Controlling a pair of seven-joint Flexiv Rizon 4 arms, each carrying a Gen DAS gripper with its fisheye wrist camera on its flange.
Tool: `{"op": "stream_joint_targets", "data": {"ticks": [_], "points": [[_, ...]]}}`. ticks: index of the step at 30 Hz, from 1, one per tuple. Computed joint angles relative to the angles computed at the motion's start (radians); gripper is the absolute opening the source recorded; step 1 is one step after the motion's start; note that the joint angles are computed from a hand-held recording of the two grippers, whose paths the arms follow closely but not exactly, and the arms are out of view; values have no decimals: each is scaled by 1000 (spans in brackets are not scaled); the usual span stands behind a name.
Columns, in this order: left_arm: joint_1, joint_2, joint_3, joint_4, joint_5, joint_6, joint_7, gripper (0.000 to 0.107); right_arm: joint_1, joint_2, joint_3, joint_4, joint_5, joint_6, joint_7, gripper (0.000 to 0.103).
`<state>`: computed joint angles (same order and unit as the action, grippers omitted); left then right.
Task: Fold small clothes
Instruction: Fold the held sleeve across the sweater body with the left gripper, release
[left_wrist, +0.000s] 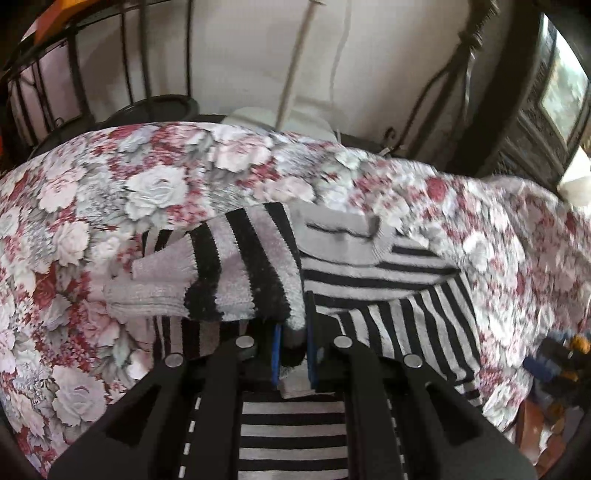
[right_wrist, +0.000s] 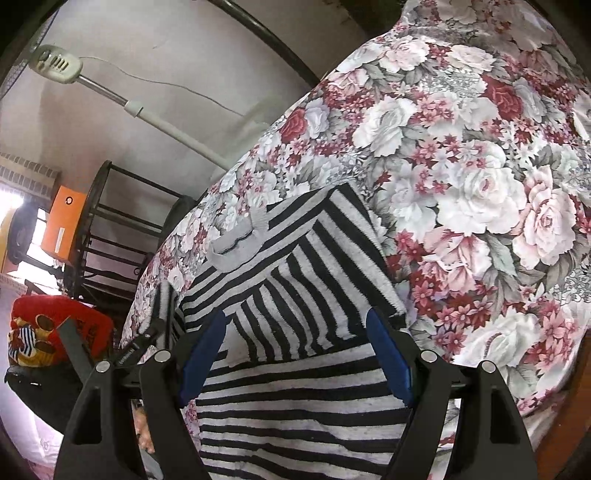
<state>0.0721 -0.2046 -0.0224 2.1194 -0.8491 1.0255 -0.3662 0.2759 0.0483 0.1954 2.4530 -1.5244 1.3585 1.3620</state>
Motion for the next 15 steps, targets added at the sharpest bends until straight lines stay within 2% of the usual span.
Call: {"op": "stream_joint_targets", "data": {"ticks": [8, 14, 15], "points": [[-65, -3, -30, 92, 51, 125, 56, 10, -12, 54, 7, 53, 28, -4, -2, 79], [-100, -45, -39, 150, 180, 235, 27, 11, -18, 81, 16, 84, 58, -8, -5, 79], [-105, -55, -35, 157, 221, 251, 12, 15, -19, 84, 17, 88, 62, -9, -7, 79]]}}
